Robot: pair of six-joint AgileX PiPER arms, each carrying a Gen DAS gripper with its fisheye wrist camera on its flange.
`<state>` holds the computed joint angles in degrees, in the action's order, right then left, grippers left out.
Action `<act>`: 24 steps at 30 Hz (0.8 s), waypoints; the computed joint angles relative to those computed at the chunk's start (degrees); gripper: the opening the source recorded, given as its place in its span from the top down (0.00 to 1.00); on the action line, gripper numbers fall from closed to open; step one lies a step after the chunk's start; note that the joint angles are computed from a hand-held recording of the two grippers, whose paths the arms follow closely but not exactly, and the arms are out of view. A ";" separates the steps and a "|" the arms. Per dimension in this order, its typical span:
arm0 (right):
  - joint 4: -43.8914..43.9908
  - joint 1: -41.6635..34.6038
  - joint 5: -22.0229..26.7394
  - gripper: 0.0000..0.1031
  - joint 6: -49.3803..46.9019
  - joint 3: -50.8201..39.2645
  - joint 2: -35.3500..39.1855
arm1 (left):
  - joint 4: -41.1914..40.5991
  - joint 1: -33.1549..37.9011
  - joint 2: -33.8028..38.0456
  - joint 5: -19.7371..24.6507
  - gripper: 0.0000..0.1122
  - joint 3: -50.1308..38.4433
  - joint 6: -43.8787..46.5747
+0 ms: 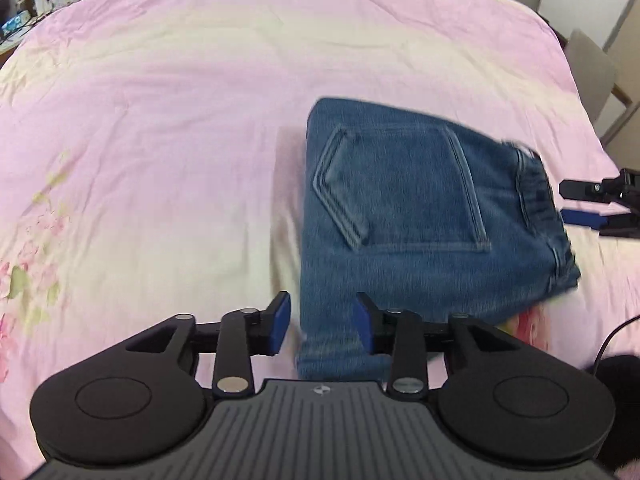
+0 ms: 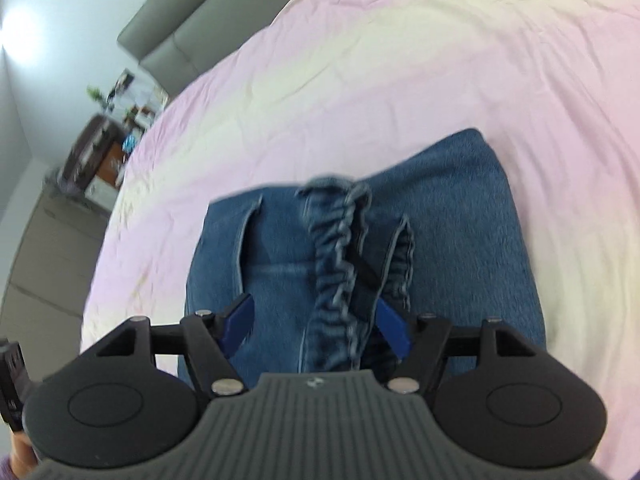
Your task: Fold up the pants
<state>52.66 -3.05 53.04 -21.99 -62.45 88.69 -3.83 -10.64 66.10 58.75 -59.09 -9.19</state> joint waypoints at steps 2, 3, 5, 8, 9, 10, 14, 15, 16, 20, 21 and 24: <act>3.10 -0.32 -0.60 0.37 0.17 -1.53 3.99 | -1.03 0.57 2.81 -2.02 0.61 -0.95 -0.72; 4.06 -0.55 -0.60 0.37 0.41 -2.22 5.69 | -1.21 0.58 3.88 -2.97 0.61 -1.21 -1.05; 6.47 -0.82 -0.66 0.36 -0.64 -3.09 9.06 | -1.51 0.67 5.91 -4.91 0.61 -1.59 -1.58; 11.19 -1.32 0.15 0.39 -4.00 -3.84 13.65 | -1.71 0.80 8.42 -6.97 0.61 -1.65 -2.93; 11.86 -1.33 0.49 0.40 -4.79 -3.98 14.74 | -2.13 1.07 8.99 -7.43 0.61 -1.60 -2.97; 12.79 -1.39 0.77 0.39 -5.82 -4.18 16.15 | -2.44 1.32 9.47 -7.68 0.61 -1.60 -3.21; 16.51 -2.40 1.99 0.74 -9.48 -3.83 17.74 | -2.08 0.97 10.49 -8.43 0.61 -1.90 -4.13; 15.42 -1.97 1.62 0.77 -9.52 -4.02 16.47 | -2.07 0.82 10.42 -8.85 0.61 -1.83 -4.00; 14.19 -1.44 1.45 0.81 -9.87 -4.70 15.08 | -2.06 0.65 10.40 -9.32 0.61 -1.78 -3.97; 13.18 -0.50 5.00 0.84 -8.68 -11.29 11.40 | -3.10 0.27 10.25 -11.68 0.65 -1.71 -4.86; 12.29 -0.19 5.91 0.84 -7.74 -13.90 10.80 | -3.40 0.10 10.16 -12.27 0.66 -1.86 -5.30; 7.79 -0.24 8.44 0.85 -3.66 -22.67 10.12 | -4.09 -0.85 9.63 -14.71 0.66 -2.19 -6.08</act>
<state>60.46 -3.29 61.48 -25.65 -85.11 98.81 -7.92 -11.49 75.74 44.03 -61.28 -15.27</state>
